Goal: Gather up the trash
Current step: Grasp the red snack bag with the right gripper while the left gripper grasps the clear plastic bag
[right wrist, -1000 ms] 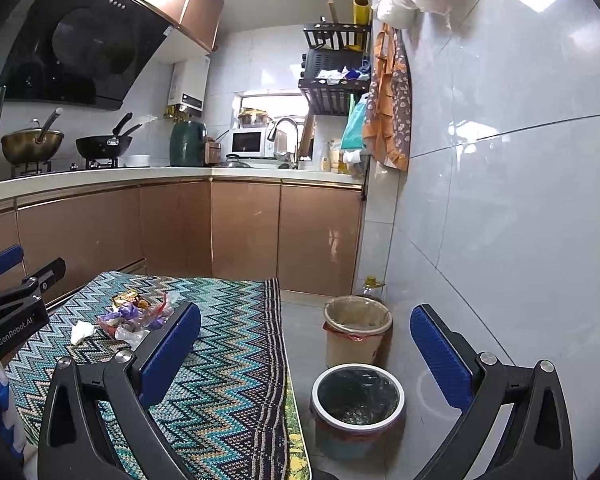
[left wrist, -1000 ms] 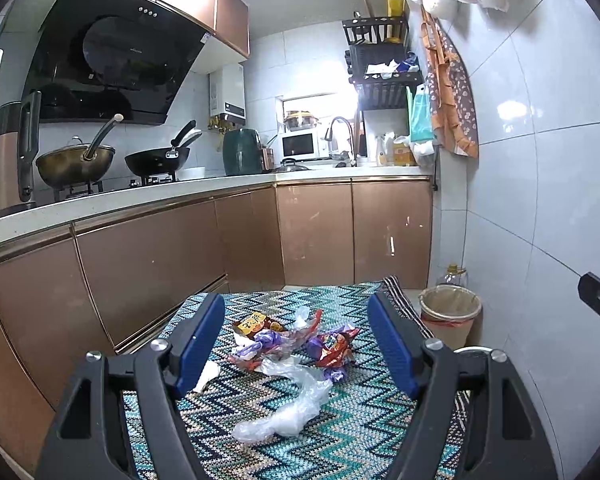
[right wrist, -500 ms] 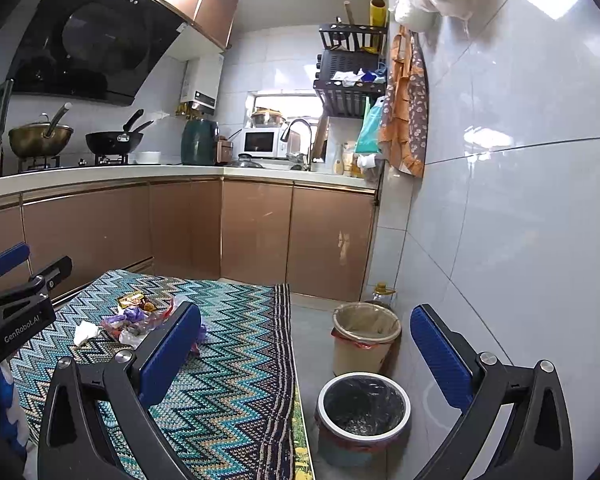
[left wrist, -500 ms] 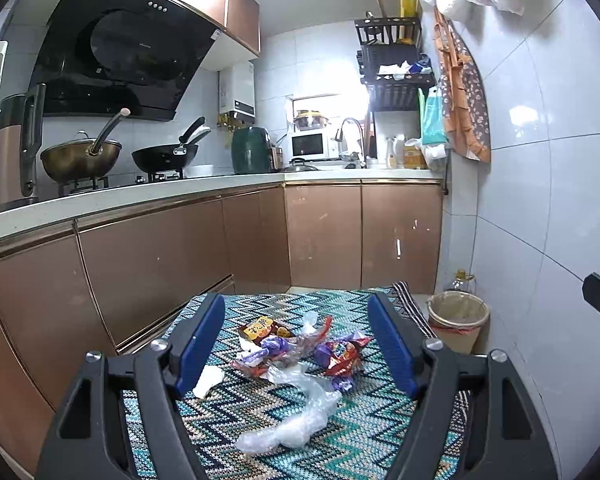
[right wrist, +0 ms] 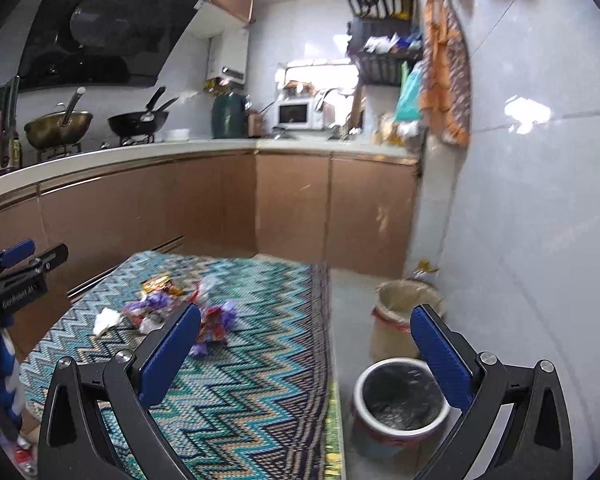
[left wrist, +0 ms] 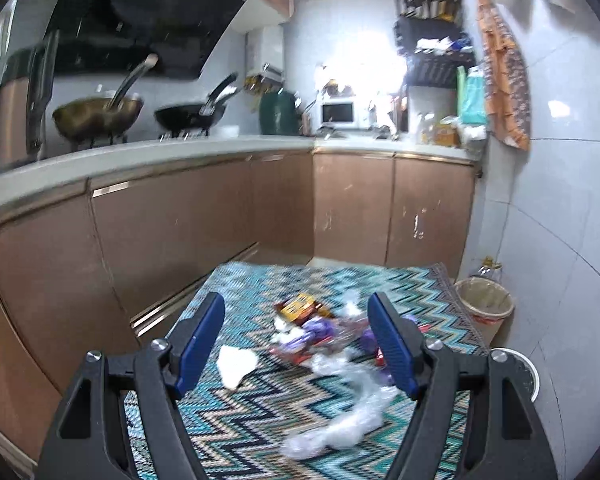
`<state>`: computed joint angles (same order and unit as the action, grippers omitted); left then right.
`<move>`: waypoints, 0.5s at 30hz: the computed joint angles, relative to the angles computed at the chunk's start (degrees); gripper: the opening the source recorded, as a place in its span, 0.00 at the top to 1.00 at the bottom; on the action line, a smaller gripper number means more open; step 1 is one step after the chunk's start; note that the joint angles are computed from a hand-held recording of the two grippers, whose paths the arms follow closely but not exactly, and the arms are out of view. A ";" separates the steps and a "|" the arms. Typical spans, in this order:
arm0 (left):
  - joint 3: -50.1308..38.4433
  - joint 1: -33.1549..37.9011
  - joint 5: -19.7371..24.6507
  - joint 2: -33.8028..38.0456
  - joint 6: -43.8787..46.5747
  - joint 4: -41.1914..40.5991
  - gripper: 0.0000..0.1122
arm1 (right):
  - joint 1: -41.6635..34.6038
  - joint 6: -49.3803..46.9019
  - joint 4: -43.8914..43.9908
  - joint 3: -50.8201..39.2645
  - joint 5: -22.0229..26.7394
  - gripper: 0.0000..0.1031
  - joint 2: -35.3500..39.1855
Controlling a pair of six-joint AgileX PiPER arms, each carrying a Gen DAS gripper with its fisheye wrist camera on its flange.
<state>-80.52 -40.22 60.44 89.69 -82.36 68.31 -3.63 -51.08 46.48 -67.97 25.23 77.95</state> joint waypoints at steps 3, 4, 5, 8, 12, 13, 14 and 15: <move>3.62 4.27 -6.45 -2.17 2.43 -4.03 0.35 | -0.98 -3.94 5.58 -3.78 6.35 0.03 5.70; 5.35 5.85 -10.16 -3.15 3.77 -5.65 0.35 | -0.88 -4.74 6.64 -4.82 7.87 0.05 7.46; 6.75 7.23 -14.13 -3.75 5.76 -7.83 0.35 | -0.95 -5.29 7.65 -7.04 10.91 0.08 10.33; 8.52 10.12 -22.54 -3.14 13.51 -14.50 0.35 | -0.07 -3.53 8.07 -13.62 17.87 0.20 18.16; 7.68 11.90 -27.61 1.44 24.42 -23.51 0.36 | 2.59 0.75 7.14 -24.22 25.58 0.30 29.45; 7.36 12.37 -28.50 2.72 26.93 -25.81 0.36 | 3.28 1.86 6.68 -27.21 27.33 0.32 32.07; 7.17 12.89 -29.51 3.86 29.59 -28.31 0.36 | 4.01 3.19 5.95 -30.30 28.57 0.34 34.61; 6.82 13.32 -30.18 4.86 31.98 -30.45 0.36 | 4.33 4.20 5.43 -32.64 29.63 0.35 36.34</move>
<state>-73.70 -26.91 30.26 94.55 -50.38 37.87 0.71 -46.88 51.91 -100.61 54.86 114.28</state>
